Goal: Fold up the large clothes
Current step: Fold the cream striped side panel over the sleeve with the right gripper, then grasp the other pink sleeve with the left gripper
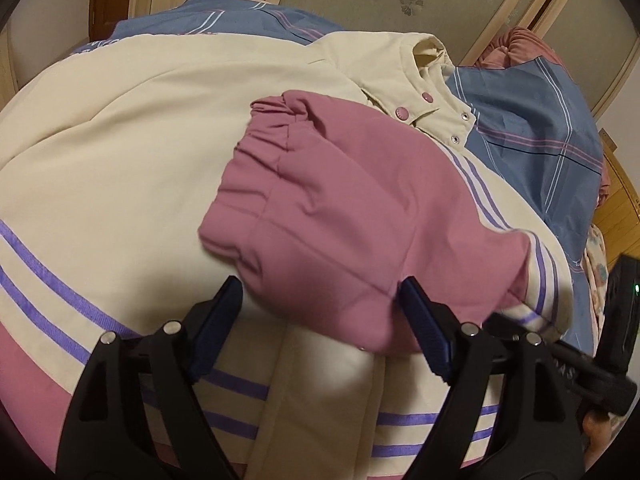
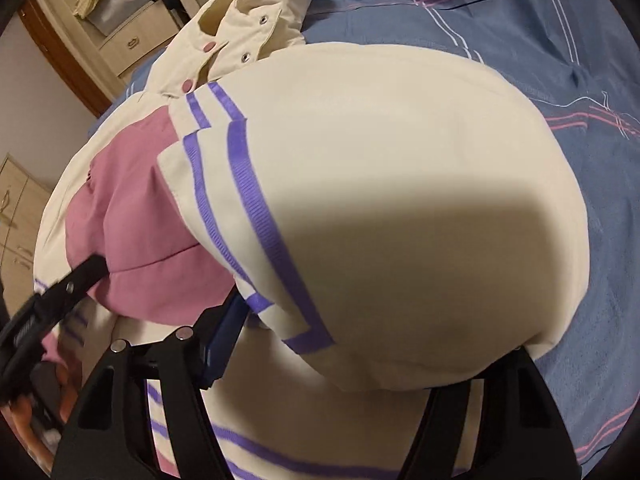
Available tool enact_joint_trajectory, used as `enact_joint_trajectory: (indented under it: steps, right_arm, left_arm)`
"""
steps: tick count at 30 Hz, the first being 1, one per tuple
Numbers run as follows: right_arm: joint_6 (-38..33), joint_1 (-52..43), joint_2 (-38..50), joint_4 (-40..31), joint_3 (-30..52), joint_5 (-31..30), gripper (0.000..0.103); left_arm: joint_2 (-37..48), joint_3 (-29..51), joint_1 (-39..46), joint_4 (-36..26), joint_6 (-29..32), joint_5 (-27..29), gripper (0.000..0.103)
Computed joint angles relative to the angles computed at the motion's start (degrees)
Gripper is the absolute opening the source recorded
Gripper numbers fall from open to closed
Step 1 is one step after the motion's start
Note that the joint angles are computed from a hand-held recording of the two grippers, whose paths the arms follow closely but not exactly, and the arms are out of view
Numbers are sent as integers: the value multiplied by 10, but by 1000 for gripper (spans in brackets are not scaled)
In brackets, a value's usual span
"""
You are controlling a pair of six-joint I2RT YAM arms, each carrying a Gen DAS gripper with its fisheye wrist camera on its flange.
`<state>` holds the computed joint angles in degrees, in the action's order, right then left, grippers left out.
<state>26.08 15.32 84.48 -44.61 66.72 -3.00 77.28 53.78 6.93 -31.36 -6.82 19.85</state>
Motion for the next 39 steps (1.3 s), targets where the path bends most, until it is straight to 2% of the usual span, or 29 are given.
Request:
enact_joint_trajectory:
  steps: [3, 6, 8, 10, 11, 13, 15, 16, 19, 22, 23, 25, 26, 28, 32, 35, 37, 39]
  right_arm:
    - [0, 1, -21, -48, 10, -20, 70]
    - [-15, -40, -120, -77, -8, -117, 70]
    - [-11, -70, -182, -80, -10, -126, 70]
    - [-17, -93, -223, -68, -5, -103, 70]
    - [-25, -97, -224, -64, 0, -95, 69]
    - [-26, -103, -197, -47, 16, -87, 56]
    - [-28, -111, -156, -41, 22, -107, 49]
    - [-23, -99, -122, -44, 27, -95, 45]
    - [-11, -80, -40, -44, 13, -64, 45]
    - [-18, -77, -53, 16, -51, -63, 45]
    - [-6, -74, -74, 13, -55, -62, 46]
    - [12, -68, -119, -2, -57, -84, 62]
    - [11, -61, -146, -12, -59, -100, 64]
    - [4, -32, -178, -49, -49, -92, 71]
    - [10, 46, -233, -129, -52, -44, 71]
    - [56, 98, -286, -141, -94, -27, 75]
    - [70, 103, -311, -140, -127, -34, 75]
    - [76, 103, -318, -125, -165, -35, 75]
  left_arm:
    - [-34, -7, 21, -8, -7, 10, 82]
    - [-67, -11, 45, -1, -18, 12, 82]
    - [-79, -12, 51, 5, -23, 15, 82]
    - [-75, -9, 49, 5, -17, 26, 82]
    - [-67, -5, 43, 1, -11, 24, 82]
    - [-51, -4, 30, 2, -5, 9, 82]
    - [-26, -2, 26, 7, -9, 5, 82]
    - [-13, 1, 30, 5, -11, 10, 82]
    - [4, 6, 52, 5, -14, 41, 82]
    - [-2, 10, 60, -4, -9, 37, 82]
    - [-5, 15, 70, -13, -7, 44, 82]
    - [-9, 28, 102, -31, -3, 68, 86]
    - [-11, 39, 129, -41, 0, 89, 88]
    - [-4, 66, 191, -61, 0, 129, 94]
    - [79, 164, 375, -117, -20, 256, 101]
    - [216, 258, 497, -181, -76, 354, 101]
    - [293, 316, 536, -224, -81, 364, 101]
    - [372, 392, 558, -291, -48, 367, 101]
